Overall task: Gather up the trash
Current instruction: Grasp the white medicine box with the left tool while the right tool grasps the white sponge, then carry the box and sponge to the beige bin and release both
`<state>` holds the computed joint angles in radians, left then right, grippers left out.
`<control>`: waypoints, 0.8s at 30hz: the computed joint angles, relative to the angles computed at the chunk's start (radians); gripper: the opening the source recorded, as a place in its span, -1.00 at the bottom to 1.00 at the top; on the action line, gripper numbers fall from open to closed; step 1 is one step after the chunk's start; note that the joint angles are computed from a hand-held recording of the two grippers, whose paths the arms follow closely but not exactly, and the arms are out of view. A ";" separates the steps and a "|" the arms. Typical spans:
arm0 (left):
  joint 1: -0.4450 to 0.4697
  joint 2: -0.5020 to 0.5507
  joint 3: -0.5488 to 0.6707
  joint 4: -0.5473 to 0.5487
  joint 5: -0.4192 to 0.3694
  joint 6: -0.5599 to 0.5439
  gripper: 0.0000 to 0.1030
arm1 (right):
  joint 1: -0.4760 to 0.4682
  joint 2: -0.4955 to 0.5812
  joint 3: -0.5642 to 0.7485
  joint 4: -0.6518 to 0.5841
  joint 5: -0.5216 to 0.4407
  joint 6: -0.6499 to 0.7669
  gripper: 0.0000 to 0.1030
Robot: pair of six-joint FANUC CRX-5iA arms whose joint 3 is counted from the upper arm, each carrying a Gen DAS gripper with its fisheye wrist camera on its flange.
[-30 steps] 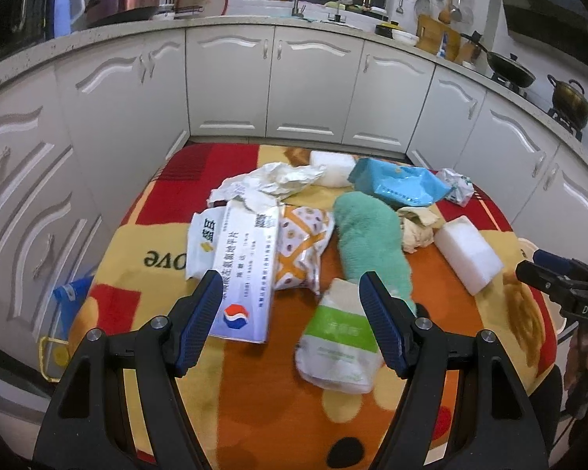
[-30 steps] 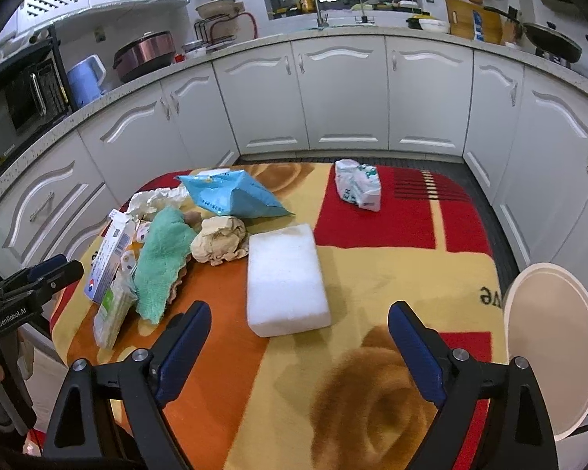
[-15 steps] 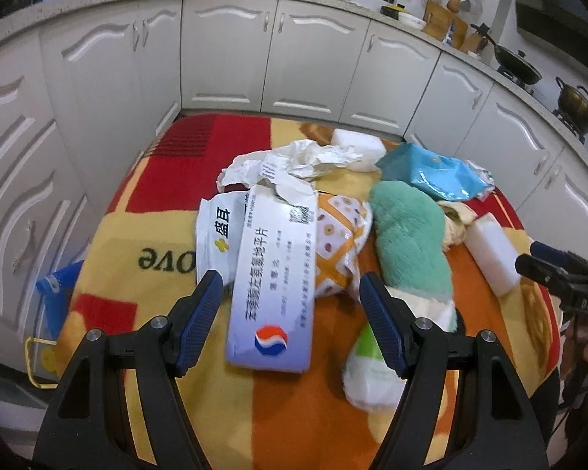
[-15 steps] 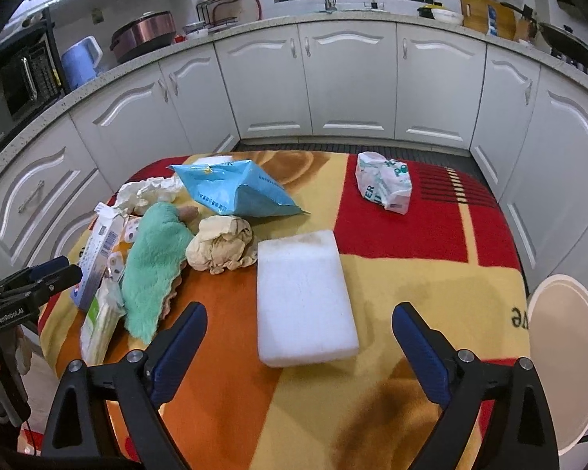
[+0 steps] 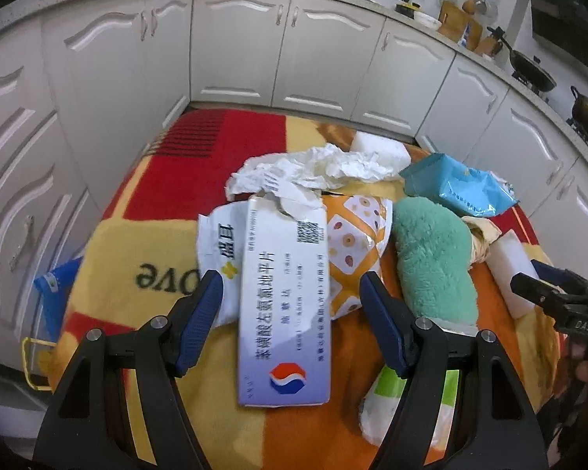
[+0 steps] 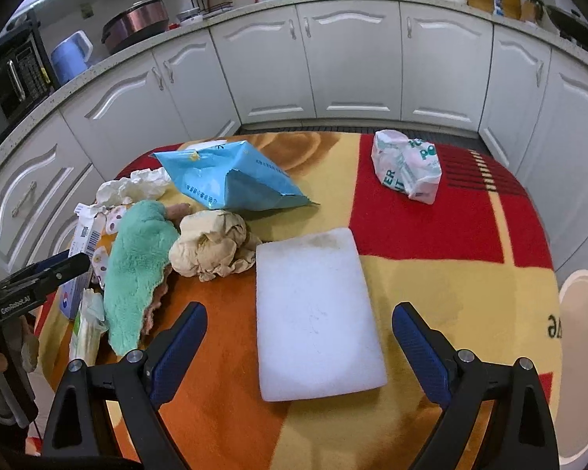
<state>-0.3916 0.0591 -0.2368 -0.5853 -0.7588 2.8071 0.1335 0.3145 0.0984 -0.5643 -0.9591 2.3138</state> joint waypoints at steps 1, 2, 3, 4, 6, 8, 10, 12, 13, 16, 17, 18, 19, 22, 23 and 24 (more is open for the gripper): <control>-0.006 -0.002 0.002 -0.013 -0.012 0.013 0.39 | 0.003 -0.002 -0.003 0.004 0.006 0.000 0.82; -0.010 -0.003 0.003 -0.023 -0.024 0.026 0.39 | 0.008 -0.005 -0.009 0.011 0.016 -0.002 0.82; -0.009 -0.004 0.000 -0.021 -0.023 0.028 0.39 | 0.011 -0.006 -0.012 0.015 0.021 -0.005 0.82; -0.001 -0.002 -0.002 -0.004 -0.017 0.012 0.39 | 0.015 -0.005 -0.014 0.021 0.027 -0.011 0.82; 0.013 0.012 0.001 0.034 -0.009 -0.026 0.39 | 0.021 0.000 -0.015 0.032 0.038 -0.024 0.82; 0.009 0.034 0.020 0.038 -0.032 -0.035 0.39 | 0.025 0.010 -0.011 0.043 0.040 -0.037 0.74; 0.005 0.046 0.028 0.033 -0.038 -0.030 0.36 | 0.023 0.022 -0.002 0.042 0.025 -0.039 0.27; 0.009 0.034 0.012 0.040 -0.016 -0.015 -0.03 | 0.015 0.025 0.002 0.033 0.014 -0.027 0.12; 0.021 0.024 -0.002 0.066 0.003 -0.035 -0.16 | 0.005 0.021 0.003 0.015 0.008 -0.009 0.11; 0.021 0.003 -0.015 0.073 0.010 -0.034 -0.16 | -0.024 0.010 0.010 -0.029 -0.027 0.027 0.10; 0.013 -0.003 -0.014 0.065 0.003 -0.025 -0.16 | -0.033 0.000 0.006 -0.043 -0.031 0.041 0.10; 0.000 -0.011 -0.010 0.051 -0.006 -0.010 -0.16 | -0.040 -0.008 0.003 -0.053 -0.035 0.051 0.10; -0.014 -0.022 -0.009 0.034 -0.012 0.006 -0.16 | -0.049 -0.016 0.003 -0.067 -0.047 0.063 0.10; -0.056 -0.042 0.008 -0.012 -0.040 0.037 -0.16 | -0.075 -0.035 0.003 -0.107 -0.078 0.089 0.10; -0.066 -0.045 0.013 -0.020 -0.046 0.041 -0.16 | -0.084 -0.040 0.003 -0.119 -0.089 0.095 0.10; -0.078 -0.049 0.020 -0.030 -0.051 0.046 -0.16 | -0.092 -0.045 0.003 -0.130 -0.098 0.100 0.10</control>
<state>-0.4698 0.0104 -0.2169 -0.6150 -0.8098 2.8532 0.0412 0.2691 0.1018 -0.6943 -1.0573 2.4140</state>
